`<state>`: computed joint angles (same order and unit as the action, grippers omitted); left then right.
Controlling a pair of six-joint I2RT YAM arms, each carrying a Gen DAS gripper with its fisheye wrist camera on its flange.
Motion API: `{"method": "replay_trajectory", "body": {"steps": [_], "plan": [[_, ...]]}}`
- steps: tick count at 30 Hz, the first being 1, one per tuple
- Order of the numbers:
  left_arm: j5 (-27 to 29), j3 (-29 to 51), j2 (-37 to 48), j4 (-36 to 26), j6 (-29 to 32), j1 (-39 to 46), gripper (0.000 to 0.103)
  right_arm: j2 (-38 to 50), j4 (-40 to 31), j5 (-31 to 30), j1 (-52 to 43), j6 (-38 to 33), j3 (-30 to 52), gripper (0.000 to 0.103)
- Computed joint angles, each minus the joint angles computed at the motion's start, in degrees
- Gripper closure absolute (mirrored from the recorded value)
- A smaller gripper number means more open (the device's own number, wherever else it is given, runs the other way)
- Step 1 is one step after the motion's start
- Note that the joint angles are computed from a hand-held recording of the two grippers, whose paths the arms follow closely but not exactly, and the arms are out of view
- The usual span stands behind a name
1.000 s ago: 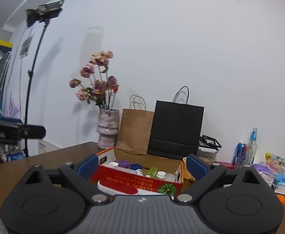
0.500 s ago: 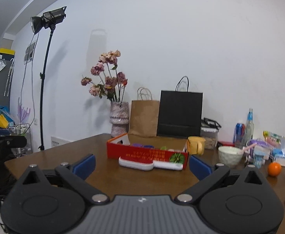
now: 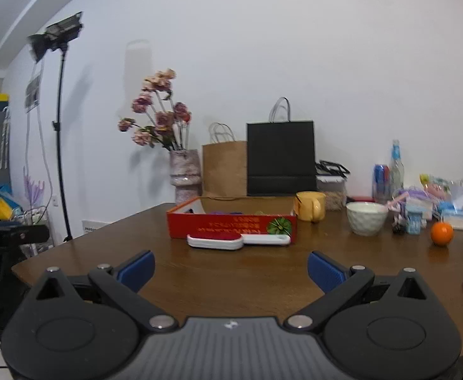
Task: Organize rigid objects
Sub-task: 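Withdraw both tools from the box toward the red lint brush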
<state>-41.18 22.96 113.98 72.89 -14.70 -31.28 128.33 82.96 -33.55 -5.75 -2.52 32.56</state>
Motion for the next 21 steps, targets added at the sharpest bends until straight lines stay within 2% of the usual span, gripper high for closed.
{"method": "replay_trajectory", "body": {"steps": [4, 10, 16, 18, 21], "plan": [[2.7, 3.6, 1.7, -3.8, -0.7, 2.0, 0.008, 1.2, -6.1, 1.6, -0.2, 0.5, 5.0, 0.0], [7.1, 11.1, 4.1, -12.0, -1.9, 5.9, 0.008, 2.9, -20.1, 3.6, 0.2, 0.6, 15.9, 0.004], [14.9, 22.4, 7.5, -22.2, 0.1, 11.8, 0.008, 7.1, -38.1, 4.4, 1.6, 0.6, 33.4, 0.013], [17.9, 28.1, 9.1, -28.3, 0.6, 14.2, 0.008, 9.9, -43.5, 4.2, 2.1, 0.0, 40.8, 0.013], [22.0, 35.9, 12.3, -33.4, 1.4, 17.3, 0.009, 14.3, -52.2, 5.0, 3.0, -0.5, 52.6, 0.018]]}}
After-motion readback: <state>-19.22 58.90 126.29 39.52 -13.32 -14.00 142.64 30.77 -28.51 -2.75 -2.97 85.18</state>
